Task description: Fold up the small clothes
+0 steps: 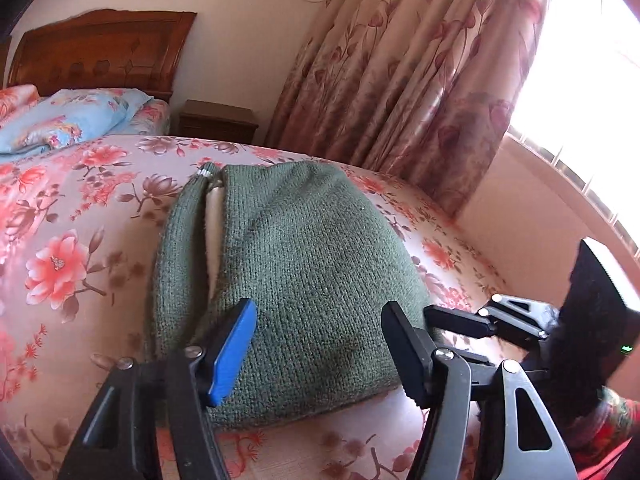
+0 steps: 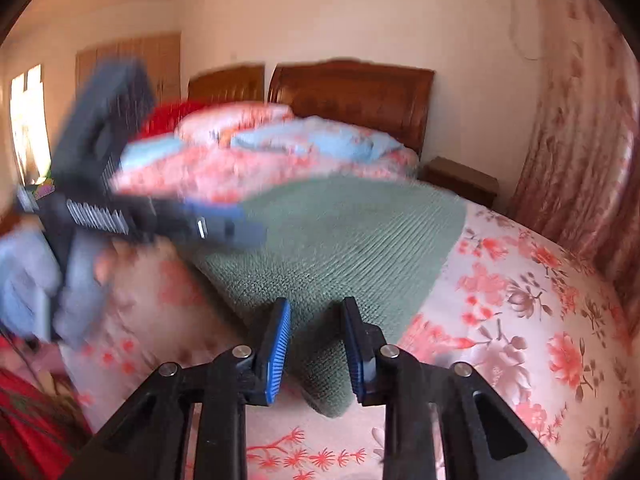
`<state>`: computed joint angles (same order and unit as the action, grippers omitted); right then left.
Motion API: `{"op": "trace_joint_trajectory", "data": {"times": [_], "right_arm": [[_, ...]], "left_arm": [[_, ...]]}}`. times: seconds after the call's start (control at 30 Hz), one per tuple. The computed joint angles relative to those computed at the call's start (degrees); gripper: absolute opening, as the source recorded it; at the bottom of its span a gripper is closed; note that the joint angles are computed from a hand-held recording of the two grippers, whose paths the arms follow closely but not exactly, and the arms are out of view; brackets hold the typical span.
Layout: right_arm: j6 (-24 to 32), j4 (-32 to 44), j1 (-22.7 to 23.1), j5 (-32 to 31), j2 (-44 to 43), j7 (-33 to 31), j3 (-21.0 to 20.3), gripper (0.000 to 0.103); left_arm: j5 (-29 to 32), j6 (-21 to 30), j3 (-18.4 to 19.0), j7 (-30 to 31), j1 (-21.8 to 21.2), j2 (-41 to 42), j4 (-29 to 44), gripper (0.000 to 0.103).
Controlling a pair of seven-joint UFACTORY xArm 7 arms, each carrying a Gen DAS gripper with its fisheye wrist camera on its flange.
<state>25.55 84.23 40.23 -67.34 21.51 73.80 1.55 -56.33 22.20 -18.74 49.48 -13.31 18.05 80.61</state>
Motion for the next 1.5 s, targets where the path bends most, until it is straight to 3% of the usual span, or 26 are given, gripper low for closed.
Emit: {"op": "trace_joint_trajectory", "data": {"times": [0.1, 0.23, 0.33, 0.43, 0.57, 0.6, 0.67, 0.73, 0.87, 0.9, 0.97, 1.03, 1.13, 1.2, 1.23, 1.3, 1.33, 1.4, 1.5], "right_arm": [[0.5, 0.9, -0.2, 1.9, -0.3, -2.2, 0.5, 0.027], [0.5, 1.5, 0.0, -2.5, -1.0, 1.9, -0.6, 0.027], [-1.6, 3.5, -3.2, 4.9, 2.7, -7.1, 2.0, 0.028], [-4.3, 3.4, -2.7, 8.0, 2.7, -9.8, 0.2, 0.027], [-4.4, 4.7, -0.3, 4.3, 2.4, -3.3, -4.5, 0.027], [-4.6, 5.2, -0.5, 5.5, 3.0, -4.0, -4.9, 0.027], [-7.2, 6.3, -4.8, 10.5, 5.5, -9.8, -1.8, 0.026], [-11.6, 5.7, -5.2, 12.9, 5.5, -10.7, -3.2, 0.024], [-9.2, 9.6, -2.1, 12.5, 6.4, -9.0, -8.1, 0.025], [-9.5, 10.8, -3.0, 13.9, 7.4, -9.9, -7.8, 0.025], [-8.0, 13.8, -7.2, 21.1, 10.7, -17.8, -3.8, 0.026], [-9.7, 15.3, -8.8, 25.8, 12.3, -21.7, -3.0, 0.026], [-4.4, 20.7, -6.1, 27.6, 14.2, -24.2, -5.8, 0.026], [-4.3, 23.4, -5.7, 28.9, 15.8, -26.2, -6.9, 0.026], [-2.6, 26.0, -6.3, 30.0, 17.6, -28.1, -6.4, 0.028], [3.1, 32.2, -8.3, 38.2, 22.1, -35.9, -4.8, 0.028], [2.3, 33.2, -11.2, 41.4, 23.5, -37.0, -1.7, 0.028], [-2.2, 30.1, -13.0, 46.5, 21.8, -33.5, -1.1, 0.028], [-4.6, 24.2, -7.9, 44.9, 17.3, -25.1, -8.3, 0.028]], "left_arm": [[-0.9, -0.9, -0.5, 0.9, 0.1, 0.2, -0.1, 0.103], [-5.7, -0.4, -1.2, 3.2, 1.1, 0.4, 0.2, 0.103], [-4.3, -0.3, -0.3, 2.6, 0.3, 0.3, 0.1, 0.103], [-3.8, -0.1, -0.1, 2.8, 0.2, 0.1, -0.1, 0.103], [-5.9, -0.3, -0.5, 4.3, 0.4, 0.1, -0.2, 0.103], [-5.8, -0.3, -0.4, 4.3, 0.3, 0.1, -0.2, 0.103], [-4.6, -0.4, 0.1, 3.4, -0.2, 0.2, -0.1, 0.103], [-3.6, -0.4, 0.3, 2.5, -0.4, 0.1, -0.1, 0.103], [-3.7, -0.8, -0.2, 2.7, -0.4, 0.2, -0.1, 0.103], [-3.2, -1.1, -0.1, 2.3, -0.6, 0.2, -0.1, 0.103], [-1.2, -1.7, 0.2, 1.2, -1.3, 0.2, -0.3, 0.103], [0.5, -1.9, 0.3, 0.1, -1.5, 0.2, -0.4, 0.103], [0.6, -1.9, -0.3, -0.1, -0.9, 0.5, -0.2, 0.103], [1.4, -2.2, -0.3, -1.0, -1.1, 0.5, -0.3, 0.103], [2.4, -2.5, -0.1, -1.7, -1.4, 0.5, -0.4, 0.103], [6.5, -3.3, 0.8, -4.6, -2.6, 0.4, -0.6, 0.103], [8.7, -3.6, 1.2, -6.2, -3.2, 0.3, -0.6, 0.103], [11.7, -4.1, 1.3, -8.3, -3.4, 0.1, -1.2, 0.103], [14.5, -5.5, 0.8, -9.9, -3.3, 0.1, -1.7, 0.103]]}}
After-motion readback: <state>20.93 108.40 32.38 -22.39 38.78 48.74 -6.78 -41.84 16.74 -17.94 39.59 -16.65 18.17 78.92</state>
